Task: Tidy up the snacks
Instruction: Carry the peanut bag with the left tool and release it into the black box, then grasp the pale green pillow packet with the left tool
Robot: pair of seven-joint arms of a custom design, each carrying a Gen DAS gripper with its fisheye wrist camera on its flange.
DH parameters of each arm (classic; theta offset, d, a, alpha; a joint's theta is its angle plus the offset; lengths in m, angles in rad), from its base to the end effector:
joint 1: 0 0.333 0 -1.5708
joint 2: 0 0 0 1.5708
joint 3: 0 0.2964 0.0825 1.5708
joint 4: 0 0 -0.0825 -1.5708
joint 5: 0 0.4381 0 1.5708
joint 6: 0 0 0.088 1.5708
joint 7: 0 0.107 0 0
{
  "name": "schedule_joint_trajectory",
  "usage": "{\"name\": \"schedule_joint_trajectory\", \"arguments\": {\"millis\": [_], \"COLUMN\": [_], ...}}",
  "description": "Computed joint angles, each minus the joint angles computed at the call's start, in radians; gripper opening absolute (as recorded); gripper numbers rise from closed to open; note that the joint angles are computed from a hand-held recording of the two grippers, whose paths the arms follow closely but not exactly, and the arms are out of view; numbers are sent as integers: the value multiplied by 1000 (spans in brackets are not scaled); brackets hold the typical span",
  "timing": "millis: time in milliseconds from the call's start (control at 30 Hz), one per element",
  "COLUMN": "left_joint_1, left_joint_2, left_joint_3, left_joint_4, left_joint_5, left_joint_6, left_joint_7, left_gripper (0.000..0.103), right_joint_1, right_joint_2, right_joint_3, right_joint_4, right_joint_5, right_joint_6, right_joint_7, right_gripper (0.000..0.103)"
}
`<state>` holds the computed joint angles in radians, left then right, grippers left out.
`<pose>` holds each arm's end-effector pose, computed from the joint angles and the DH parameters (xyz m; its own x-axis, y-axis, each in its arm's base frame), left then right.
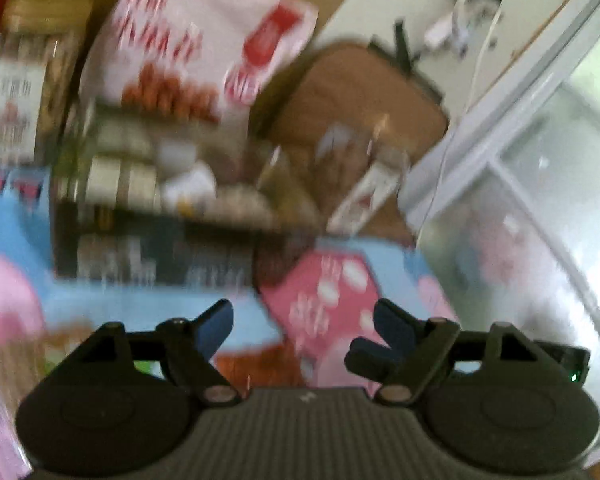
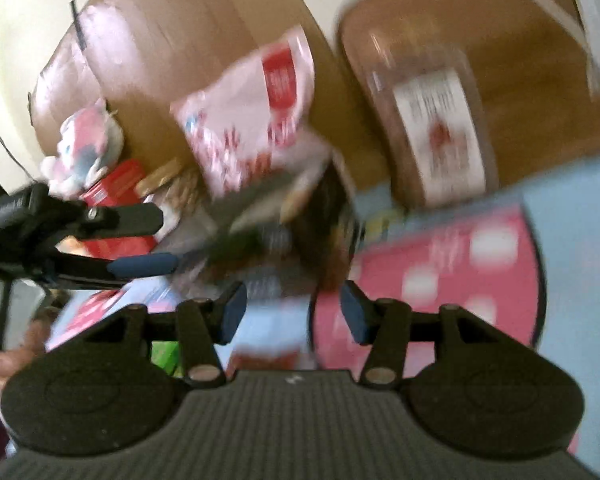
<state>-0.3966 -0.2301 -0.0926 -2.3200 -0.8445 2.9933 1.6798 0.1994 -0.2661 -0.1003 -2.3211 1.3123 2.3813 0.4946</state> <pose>0.5192 -0.2179 0.4774 -0.0695 -0.8151 0.5752 -0.7395 -0.3449 -0.5780 0.5455 0.0630 0.4427 0.4704 -0.6787 -0.5640 -0.7364 0.0502 -0.6746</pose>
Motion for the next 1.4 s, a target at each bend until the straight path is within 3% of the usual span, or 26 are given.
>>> {"name": "schedule_joint_trajectory", "arguments": {"millis": [167,233,300,433,500,533,700,800,967,1033,1133,1167,1233,1267,1400], "left_joint_1": [-5,22,10,-4,2,-3,-96,-97,-96,-87,-80,-95,-116,-124,-156], "left_joint_2": [14,11,7,-1,-3,-5,-40,-33,-1,-11,-62,-92,-154,-195,-303], "left_joint_3": [-12,-46,-42,-38,-42,-36,50,50,27,5,-16,-8,5,7,30], "left_joint_4": [-27,-37,-46,-67,-69,-71,-81,-65,-21,-24,-64,-89,-146,-186,-301], "left_joint_5": [-27,54,55,95,125,124,-65,-86,-157,-169,-154,-169,-179,-175,-126], "left_joint_6": [-29,-16,-4,24,25,24,46,41,-14,-19,-15,-12,-19,-22,-47], "left_joint_7": [-54,-112,-118,-150,-188,-195,-70,-46,35,64,72,95,109,103,43], "left_gripper": [83,89,91,90,89,88,88,88,88,88,88,88,88,88,89], "right_joint_1": [-7,-2,8,33,41,42,41,43,37,39,38,33,23,22,42], "right_joint_2": [-68,-78,-72,-52,-47,-40,-71,-118,-194,-225,-221,-233,-265,-286,-358], "right_joint_3": [-10,-13,-12,2,19,23,7,-1,-22,-38,-109,-114,-105,-96,-77], "right_joint_4": [-84,-98,-93,-82,-80,-75,-98,-132,-186,-209,-195,-203,-229,-246,-303], "right_joint_5": [-66,-78,-80,-46,-59,-74,-39,-3,-20,-64,-124,-133,-166,-181,-238], "right_joint_6": [-34,-42,-43,-36,-4,1,30,102,151,135,-76,-109,-140,-138,-110], "right_joint_7": [66,83,100,92,103,121,139,116,107,97,95,69,14,-17,-136], "right_gripper": [52,49,41,34,17,3,2,2,2,8,12,16,43,62,68]}}
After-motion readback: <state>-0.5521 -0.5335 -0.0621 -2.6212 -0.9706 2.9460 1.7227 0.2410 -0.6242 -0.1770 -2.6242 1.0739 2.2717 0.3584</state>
